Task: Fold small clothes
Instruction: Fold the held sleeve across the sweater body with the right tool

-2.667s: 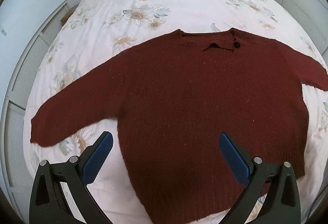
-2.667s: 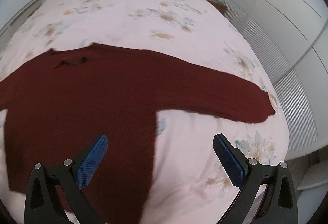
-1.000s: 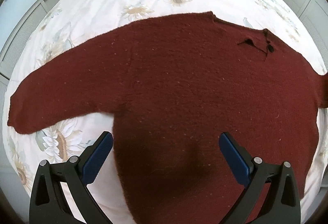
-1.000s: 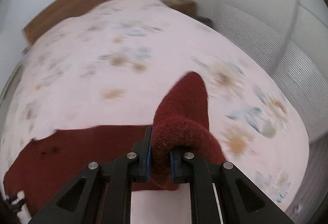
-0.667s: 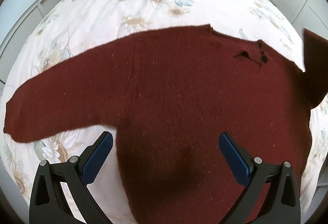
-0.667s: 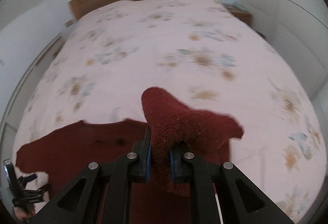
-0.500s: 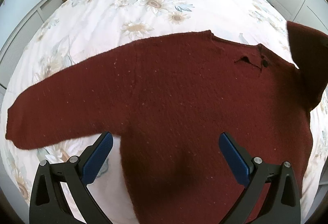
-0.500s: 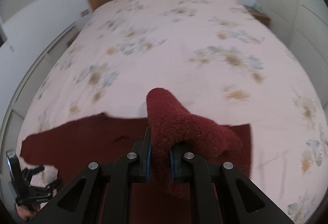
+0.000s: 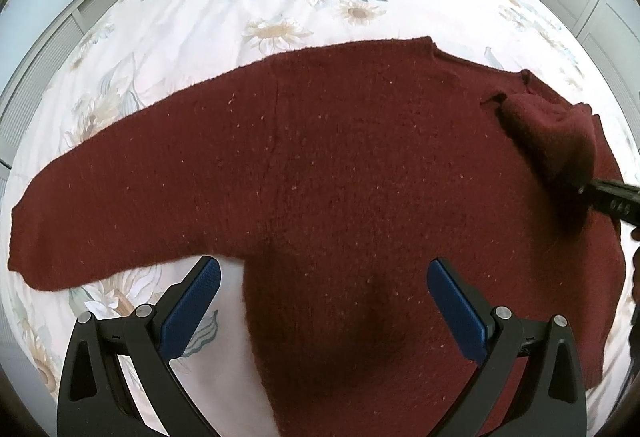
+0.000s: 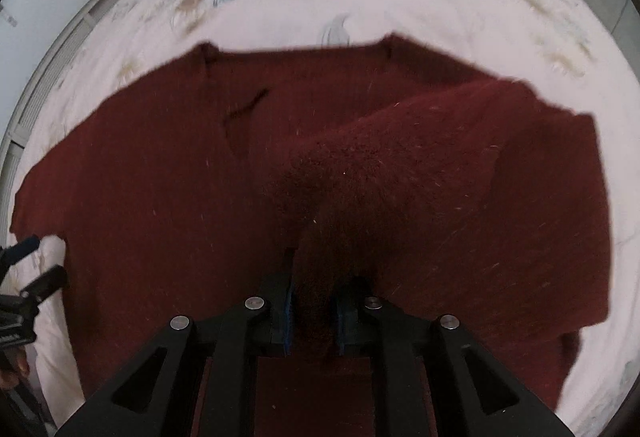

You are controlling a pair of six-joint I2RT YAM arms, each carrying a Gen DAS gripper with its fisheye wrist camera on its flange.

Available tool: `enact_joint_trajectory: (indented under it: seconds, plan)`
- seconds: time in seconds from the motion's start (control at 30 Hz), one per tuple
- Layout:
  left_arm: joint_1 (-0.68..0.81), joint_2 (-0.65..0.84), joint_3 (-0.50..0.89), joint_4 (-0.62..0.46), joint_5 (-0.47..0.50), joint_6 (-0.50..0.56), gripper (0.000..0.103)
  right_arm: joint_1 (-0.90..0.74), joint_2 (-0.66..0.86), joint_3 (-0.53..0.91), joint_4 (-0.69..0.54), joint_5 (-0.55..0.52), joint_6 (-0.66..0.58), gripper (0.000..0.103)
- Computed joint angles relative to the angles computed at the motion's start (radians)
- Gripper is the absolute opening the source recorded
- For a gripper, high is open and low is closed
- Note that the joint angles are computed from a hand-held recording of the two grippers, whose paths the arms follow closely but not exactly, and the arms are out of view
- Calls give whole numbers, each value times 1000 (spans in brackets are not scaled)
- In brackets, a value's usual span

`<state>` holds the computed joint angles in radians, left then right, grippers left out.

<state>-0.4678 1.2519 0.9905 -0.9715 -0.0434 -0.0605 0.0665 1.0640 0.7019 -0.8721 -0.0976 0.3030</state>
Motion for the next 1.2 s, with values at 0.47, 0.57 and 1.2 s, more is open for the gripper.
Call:
enact_joint_trajectory:
  seconds: [0.47,0.57,1.2]
  plan:
    - [-33,21,5,-7,-50,1,102,-1,-87,54,-144,58,-84,77]
    - [-51,30,12,-5,-55,-6,102,-160,-178,72,-254,58,-230,77]
    - [-510,424,368,30,-100,-85,102,-1088,-72,-68,-64,-75,-975,33]
